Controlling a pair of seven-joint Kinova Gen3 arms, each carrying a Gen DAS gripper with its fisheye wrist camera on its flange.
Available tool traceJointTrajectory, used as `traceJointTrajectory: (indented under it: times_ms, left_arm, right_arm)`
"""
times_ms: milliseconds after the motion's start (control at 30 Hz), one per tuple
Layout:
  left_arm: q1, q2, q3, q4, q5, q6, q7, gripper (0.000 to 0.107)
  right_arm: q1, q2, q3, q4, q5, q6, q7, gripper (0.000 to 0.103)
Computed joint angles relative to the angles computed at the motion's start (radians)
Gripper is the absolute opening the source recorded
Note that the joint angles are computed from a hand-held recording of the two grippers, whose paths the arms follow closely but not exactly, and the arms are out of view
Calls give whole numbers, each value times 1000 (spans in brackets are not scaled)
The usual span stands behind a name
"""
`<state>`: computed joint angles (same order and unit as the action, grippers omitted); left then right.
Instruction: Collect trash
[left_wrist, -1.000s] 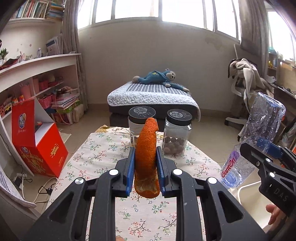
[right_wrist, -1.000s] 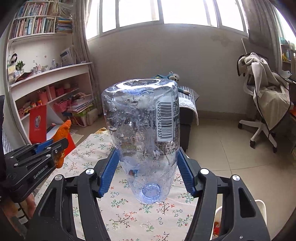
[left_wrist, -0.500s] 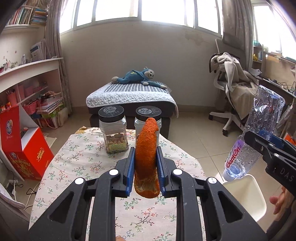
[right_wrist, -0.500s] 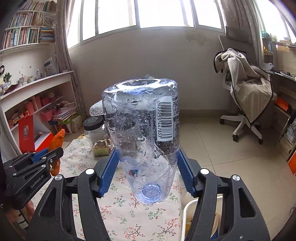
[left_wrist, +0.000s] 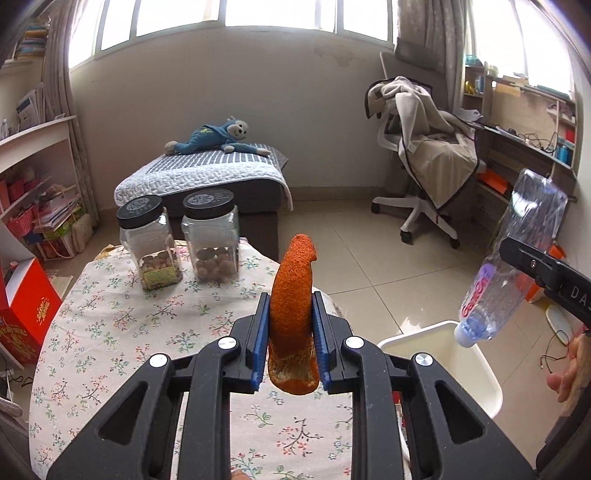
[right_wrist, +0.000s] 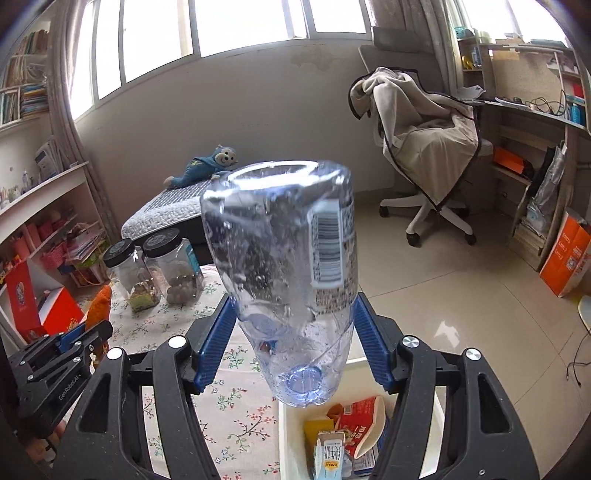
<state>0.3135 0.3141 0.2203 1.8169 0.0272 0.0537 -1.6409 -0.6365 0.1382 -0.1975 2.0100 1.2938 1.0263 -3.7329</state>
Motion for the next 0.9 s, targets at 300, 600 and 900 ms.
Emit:
traceJointTrajectory:
  times_ms: [300, 600, 900]
  left_arm:
    - [109, 53, 44, -85, 15, 85, 9, 22]
    - [152, 123, 127, -207, 55, 195, -29, 34]
    - [277, 60, -31, -160, 25, 93, 13, 84]
  right_arm:
    - [-5, -82, -35, 111, 16, 138, -223, 91]
    - [9, -147, -84, 199, -7, 280, -377, 96]
    - [-12, -106, -104, 170, -21, 376, -361, 96]
